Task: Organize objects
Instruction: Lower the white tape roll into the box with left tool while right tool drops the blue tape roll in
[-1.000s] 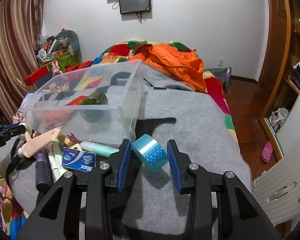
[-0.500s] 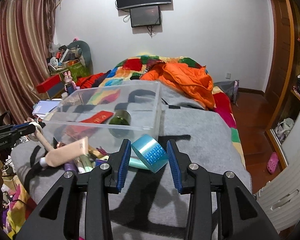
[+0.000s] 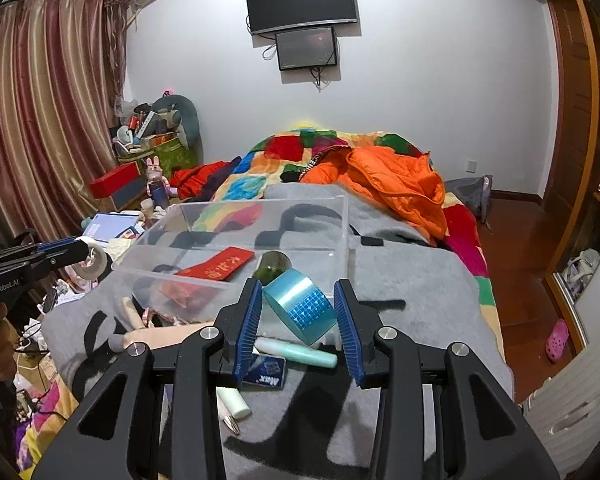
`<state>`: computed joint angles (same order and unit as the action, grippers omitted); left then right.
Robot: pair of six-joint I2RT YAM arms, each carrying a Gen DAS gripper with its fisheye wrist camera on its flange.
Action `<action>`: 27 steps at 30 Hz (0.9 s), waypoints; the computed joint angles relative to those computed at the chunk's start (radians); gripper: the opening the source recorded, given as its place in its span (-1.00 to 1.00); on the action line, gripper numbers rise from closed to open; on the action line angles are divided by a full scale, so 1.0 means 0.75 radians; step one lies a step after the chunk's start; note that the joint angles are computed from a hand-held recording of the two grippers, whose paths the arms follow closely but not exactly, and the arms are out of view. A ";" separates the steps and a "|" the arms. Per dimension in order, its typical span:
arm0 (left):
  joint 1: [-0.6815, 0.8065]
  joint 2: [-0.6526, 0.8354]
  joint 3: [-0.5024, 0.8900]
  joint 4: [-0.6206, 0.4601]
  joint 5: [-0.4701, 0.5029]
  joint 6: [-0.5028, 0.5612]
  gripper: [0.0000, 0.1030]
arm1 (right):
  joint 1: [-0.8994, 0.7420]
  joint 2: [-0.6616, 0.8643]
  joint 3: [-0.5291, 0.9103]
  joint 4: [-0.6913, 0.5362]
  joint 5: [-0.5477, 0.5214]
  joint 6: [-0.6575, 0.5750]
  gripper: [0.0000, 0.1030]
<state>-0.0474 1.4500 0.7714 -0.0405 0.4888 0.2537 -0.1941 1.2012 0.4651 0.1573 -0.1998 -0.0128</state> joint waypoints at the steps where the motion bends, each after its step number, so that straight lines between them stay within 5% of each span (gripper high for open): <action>1: -0.009 0.003 0.006 0.001 -0.003 -0.006 -0.54 | 0.006 0.006 0.006 0.004 0.003 0.002 -0.34; 27: -0.144 0.424 0.321 0.034 -0.181 -0.078 -0.54 | 0.116 0.512 0.340 0.090 0.172 0.029 -0.34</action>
<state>-0.1555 1.7679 1.0120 -0.0149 0.3532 0.1952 -0.1073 1.5851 0.7200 0.2251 -0.0709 0.0088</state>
